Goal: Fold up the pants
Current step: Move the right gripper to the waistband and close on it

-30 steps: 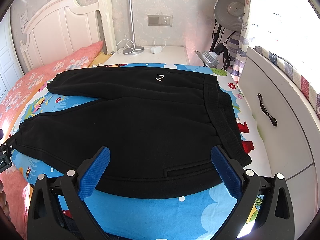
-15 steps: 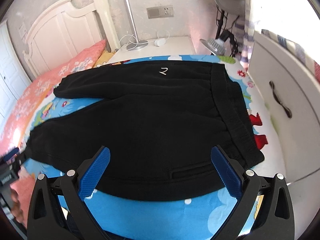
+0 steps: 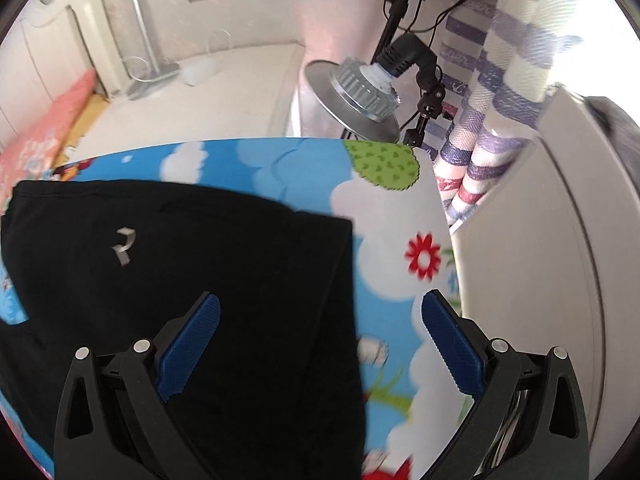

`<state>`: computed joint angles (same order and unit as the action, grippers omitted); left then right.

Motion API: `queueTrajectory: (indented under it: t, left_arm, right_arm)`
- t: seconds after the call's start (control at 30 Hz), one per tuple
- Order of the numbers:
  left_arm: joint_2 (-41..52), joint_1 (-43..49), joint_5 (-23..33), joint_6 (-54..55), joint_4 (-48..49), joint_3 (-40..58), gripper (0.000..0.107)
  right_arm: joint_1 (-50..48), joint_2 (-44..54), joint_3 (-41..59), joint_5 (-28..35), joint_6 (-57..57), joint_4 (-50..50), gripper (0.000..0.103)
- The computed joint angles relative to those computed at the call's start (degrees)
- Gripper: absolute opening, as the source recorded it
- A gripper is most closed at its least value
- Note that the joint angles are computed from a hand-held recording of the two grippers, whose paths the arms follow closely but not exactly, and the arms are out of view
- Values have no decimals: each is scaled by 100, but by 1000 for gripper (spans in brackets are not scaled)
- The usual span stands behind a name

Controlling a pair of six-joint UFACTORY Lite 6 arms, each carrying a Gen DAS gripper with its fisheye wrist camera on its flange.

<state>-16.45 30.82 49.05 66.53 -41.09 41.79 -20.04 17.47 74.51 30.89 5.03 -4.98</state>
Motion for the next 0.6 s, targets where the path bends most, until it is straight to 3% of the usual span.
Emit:
queueTrajectory:
  t: [0.07,0.2,0.43,0.5,0.6]
  left_arm:
    - [338,-8,-68,-28,-10,147,101]
    - [789,-123,-297,-257,82,426,101]
    - [1457,-432,-586,-904,358,917,101]
    - [1622,-517,-640,-1088,444,1022,101]
    - [1845,-610,-664,-1321,543,1178,101]
  right_arm:
    - [-218,698,711,180,-375,242,97]
    - [-472,1960,2174,822,-1458,1003,82]
    - [-612,3084,3626,1637,-2312,1631,75]
    - [-669,3448,4169,1917,-2474,1852,65]
    - [-648,3763,4660,2213,-2468,1963,58]
